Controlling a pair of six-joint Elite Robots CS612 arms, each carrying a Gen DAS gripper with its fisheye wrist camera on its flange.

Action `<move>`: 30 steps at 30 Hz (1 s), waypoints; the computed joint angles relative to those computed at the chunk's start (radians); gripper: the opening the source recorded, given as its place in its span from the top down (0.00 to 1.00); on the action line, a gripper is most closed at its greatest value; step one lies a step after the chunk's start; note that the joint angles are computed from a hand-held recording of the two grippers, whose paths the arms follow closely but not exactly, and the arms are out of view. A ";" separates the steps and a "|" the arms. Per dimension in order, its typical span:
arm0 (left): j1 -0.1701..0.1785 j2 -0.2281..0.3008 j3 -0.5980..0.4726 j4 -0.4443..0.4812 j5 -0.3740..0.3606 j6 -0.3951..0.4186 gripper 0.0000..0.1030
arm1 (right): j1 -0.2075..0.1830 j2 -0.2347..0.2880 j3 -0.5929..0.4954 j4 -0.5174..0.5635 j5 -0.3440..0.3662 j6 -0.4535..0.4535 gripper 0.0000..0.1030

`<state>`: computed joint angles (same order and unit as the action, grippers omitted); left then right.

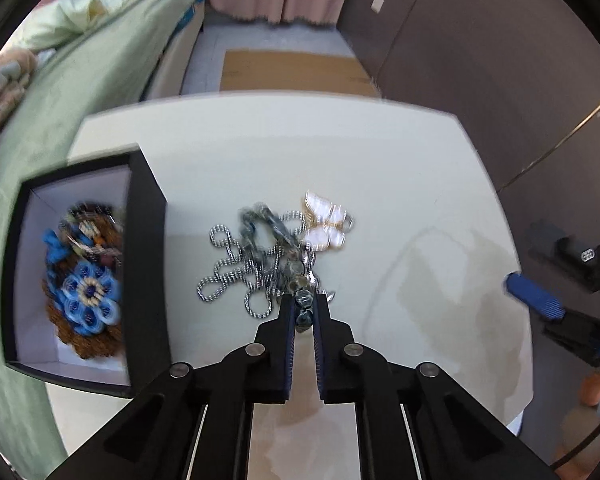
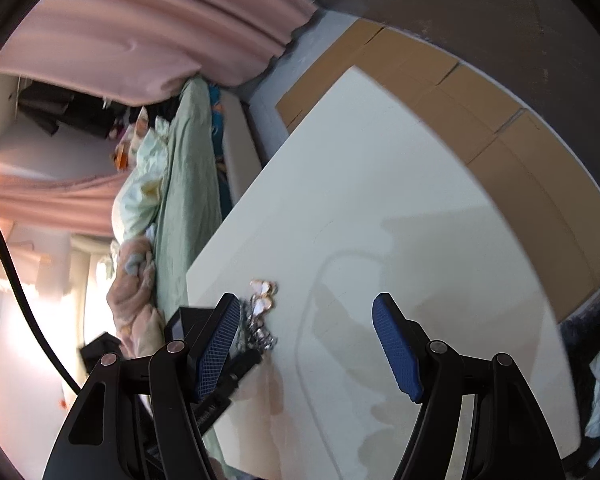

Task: Organize jewelry
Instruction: 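Grasp the silver ball chain with the left gripper and lift it, then carry the silver chain toward the black box with the left gripper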

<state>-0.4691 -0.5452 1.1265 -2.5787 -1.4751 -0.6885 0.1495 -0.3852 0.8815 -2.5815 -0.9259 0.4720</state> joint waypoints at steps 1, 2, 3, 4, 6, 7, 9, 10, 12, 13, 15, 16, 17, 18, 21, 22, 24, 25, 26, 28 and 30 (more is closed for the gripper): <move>-0.001 -0.009 0.012 -0.022 0.008 0.005 0.92 | 0.003 0.002 -0.007 0.012 0.005 -0.017 0.32; -0.001 -0.019 0.024 -0.042 0.015 0.011 0.92 | 0.006 0.004 -0.012 0.021 0.009 -0.030 0.32; -0.001 -0.026 0.029 -0.053 0.019 0.014 0.92 | 0.009 0.007 -0.020 0.032 0.013 -0.044 0.32; -0.001 -0.036 0.040 -0.070 0.024 0.018 0.92 | 0.011 0.008 -0.023 0.038 0.014 -0.051 0.32; -0.001 -0.048 0.050 -0.089 0.033 0.022 0.92 | 0.015 0.012 -0.032 0.055 0.017 -0.064 0.32; -0.002 -0.058 0.060 -0.108 0.038 0.026 0.92 | 0.018 0.015 -0.038 0.067 0.018 -0.072 0.32; -0.002 -0.074 0.076 -0.132 0.043 0.031 0.92 | 0.022 0.018 -0.044 0.084 0.019 -0.083 0.32; -0.002 -0.085 0.088 -0.150 0.047 0.036 0.92 | 0.024 0.020 -0.048 0.094 0.019 -0.090 0.32; -0.004 -0.095 0.096 -0.168 0.056 0.041 0.92 | 0.029 0.022 -0.051 0.109 0.017 -0.106 0.32; -0.005 -0.103 0.102 -0.181 0.060 0.046 0.92 | 0.031 0.024 -0.056 0.119 0.017 -0.115 0.32; -0.008 -0.108 0.103 -0.203 0.066 0.053 0.92 | 0.035 0.028 -0.066 0.136 0.021 -0.129 0.32; -0.010 -0.118 0.112 -0.217 0.071 0.060 0.92 | 0.037 0.031 -0.072 0.144 0.024 -0.136 0.32; -0.011 -0.121 0.113 -0.226 0.074 0.063 0.92 | 0.039 0.033 -0.076 0.151 0.026 -0.140 0.32; -0.012 -0.126 0.117 -0.237 0.076 0.067 0.92 | 0.041 0.035 -0.079 0.158 0.026 -0.144 0.32; -0.012 -0.143 0.129 -0.267 0.079 0.076 0.92 | 0.045 0.040 -0.091 0.176 0.024 -0.158 0.32; -0.013 -0.151 0.135 -0.281 0.086 0.081 0.92 | 0.047 0.041 -0.094 0.181 0.024 -0.164 0.32; -0.015 -0.161 0.140 -0.298 0.096 0.088 0.92 | 0.050 0.042 -0.099 0.192 0.025 -0.177 0.32; -0.017 -0.168 0.146 -0.311 0.104 0.094 0.92 | 0.052 0.043 -0.101 0.199 0.022 -0.185 0.32; -0.017 -0.173 0.150 -0.319 0.108 0.097 0.92 | 0.054 0.043 -0.103 0.205 0.016 -0.193 0.32; -0.020 -0.185 0.160 -0.339 0.120 0.103 0.92 | 0.057 0.046 -0.109 0.215 0.002 -0.201 0.32; -0.023 -0.195 0.169 -0.356 0.129 0.107 0.92 | 0.061 0.051 -0.118 0.226 -0.011 -0.204 0.35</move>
